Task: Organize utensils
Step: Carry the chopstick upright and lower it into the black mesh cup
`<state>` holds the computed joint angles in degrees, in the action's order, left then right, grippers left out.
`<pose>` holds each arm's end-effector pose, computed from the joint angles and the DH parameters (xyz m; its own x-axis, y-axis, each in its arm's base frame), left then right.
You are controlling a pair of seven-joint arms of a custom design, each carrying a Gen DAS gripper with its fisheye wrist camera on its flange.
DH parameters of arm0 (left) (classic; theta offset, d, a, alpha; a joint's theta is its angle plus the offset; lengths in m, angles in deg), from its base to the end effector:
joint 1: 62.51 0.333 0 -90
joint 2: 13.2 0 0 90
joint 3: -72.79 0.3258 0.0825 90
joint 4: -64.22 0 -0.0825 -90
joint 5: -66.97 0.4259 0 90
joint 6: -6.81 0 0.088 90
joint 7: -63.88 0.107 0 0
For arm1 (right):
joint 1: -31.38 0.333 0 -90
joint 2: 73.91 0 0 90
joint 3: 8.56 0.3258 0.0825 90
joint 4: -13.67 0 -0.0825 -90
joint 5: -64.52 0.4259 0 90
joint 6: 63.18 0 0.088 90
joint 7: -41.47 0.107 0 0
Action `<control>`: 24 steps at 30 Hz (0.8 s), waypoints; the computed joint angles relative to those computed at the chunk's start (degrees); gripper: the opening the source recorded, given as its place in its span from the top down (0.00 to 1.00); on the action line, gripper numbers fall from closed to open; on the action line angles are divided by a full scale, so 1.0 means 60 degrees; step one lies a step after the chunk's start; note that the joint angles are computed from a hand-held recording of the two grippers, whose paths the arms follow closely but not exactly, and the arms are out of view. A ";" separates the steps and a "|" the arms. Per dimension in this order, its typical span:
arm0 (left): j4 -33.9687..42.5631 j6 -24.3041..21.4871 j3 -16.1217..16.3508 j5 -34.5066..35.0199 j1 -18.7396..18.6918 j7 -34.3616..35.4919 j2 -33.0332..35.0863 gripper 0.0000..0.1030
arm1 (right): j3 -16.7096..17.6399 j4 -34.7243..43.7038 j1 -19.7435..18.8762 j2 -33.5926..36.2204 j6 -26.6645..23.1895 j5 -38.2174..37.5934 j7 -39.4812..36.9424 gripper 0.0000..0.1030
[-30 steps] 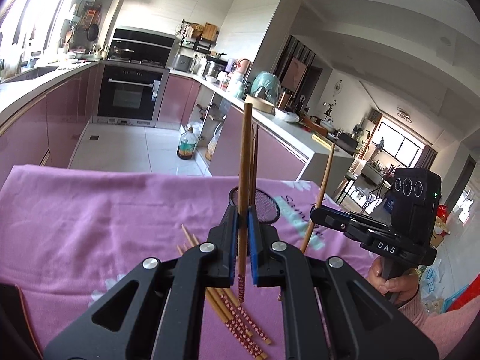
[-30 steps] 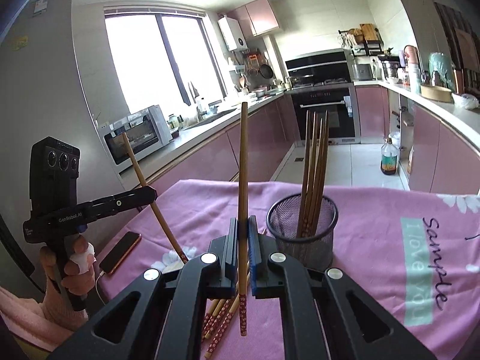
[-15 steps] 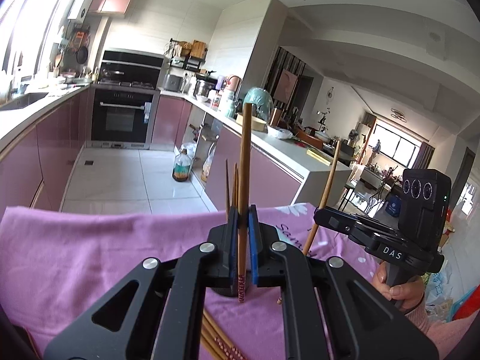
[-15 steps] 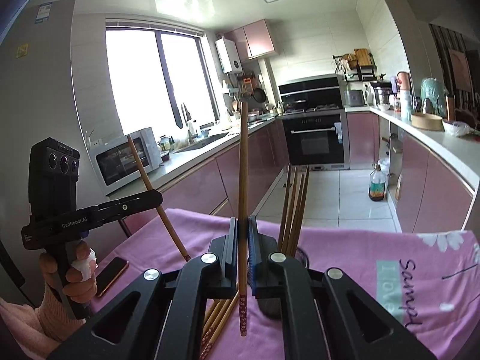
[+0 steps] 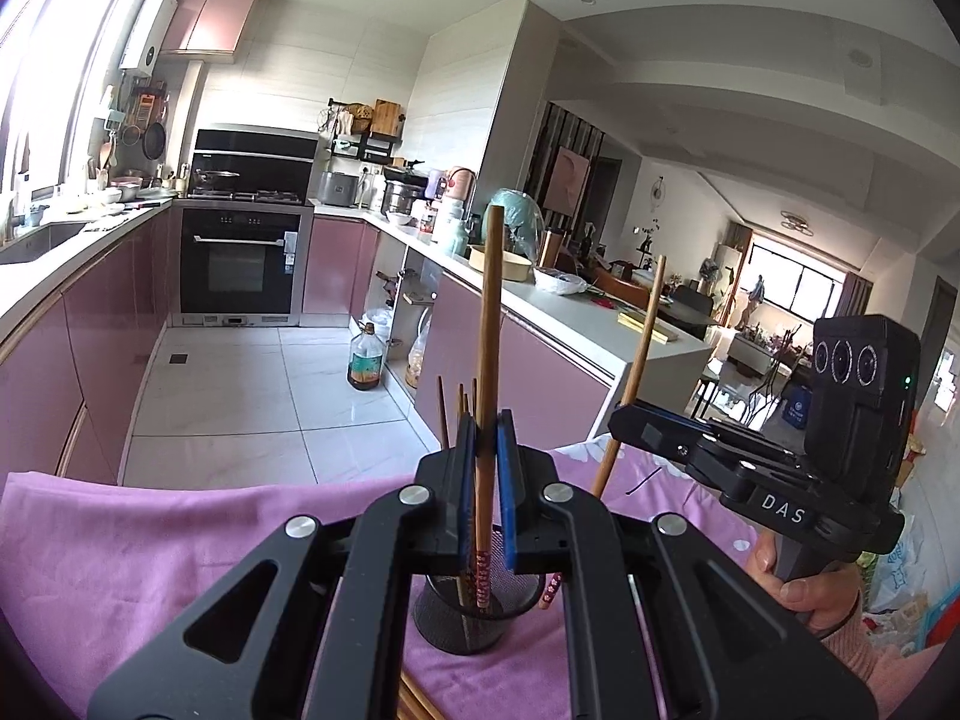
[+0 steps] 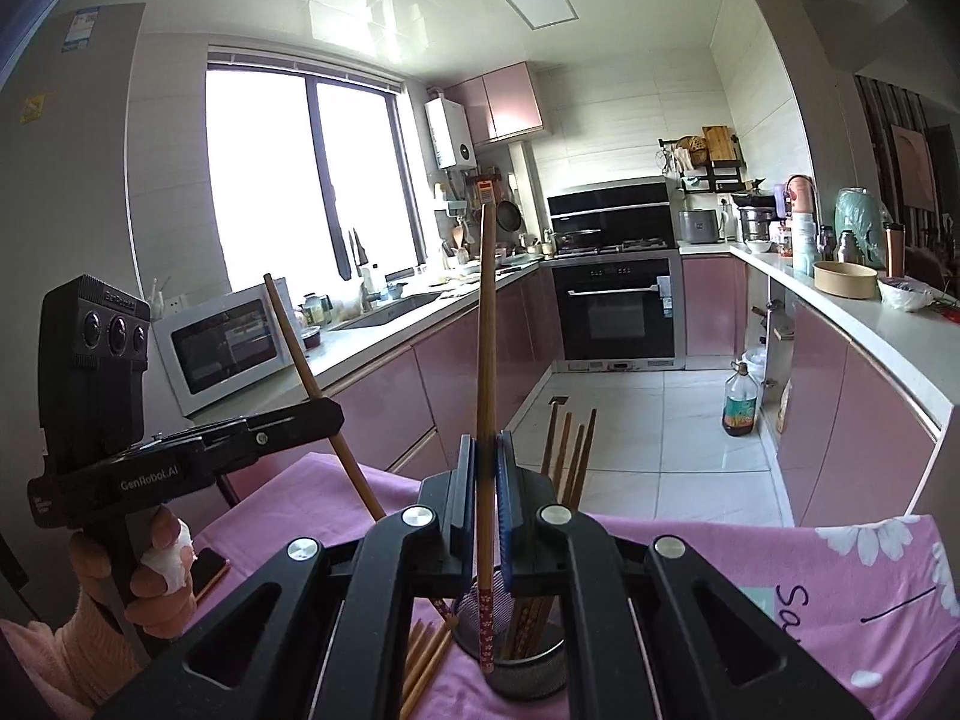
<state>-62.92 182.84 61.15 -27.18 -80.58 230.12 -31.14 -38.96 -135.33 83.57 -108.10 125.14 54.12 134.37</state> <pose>0.4805 -0.1927 0.5651 -0.4366 -0.8635 0.2525 -0.4139 -0.0565 -0.9086 0.4251 0.1554 0.5636 0.4973 -0.8498 -0.1750 -0.3703 -0.0255 -0.9285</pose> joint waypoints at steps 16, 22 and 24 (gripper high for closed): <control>-0.0062 0.0178 0.0240 0.5108 -0.0367 -0.4591 0.1027 0.93 | 0.0218 0.0493 -0.0238 0.1187 -0.0398 0.0283 0.0279 0.95; -0.0055 -0.0169 0.0565 0.5942 -0.0500 -0.5241 0.1237 0.93 | 0.0248 0.0518 -0.0233 0.1390 -0.0619 0.0914 -0.0133 0.95; -0.0032 -0.0285 0.0594 0.6122 -0.0465 -0.5339 0.1281 0.93 | 0.0234 0.0560 -0.0216 0.1463 -0.0692 0.1120 -0.0286 0.95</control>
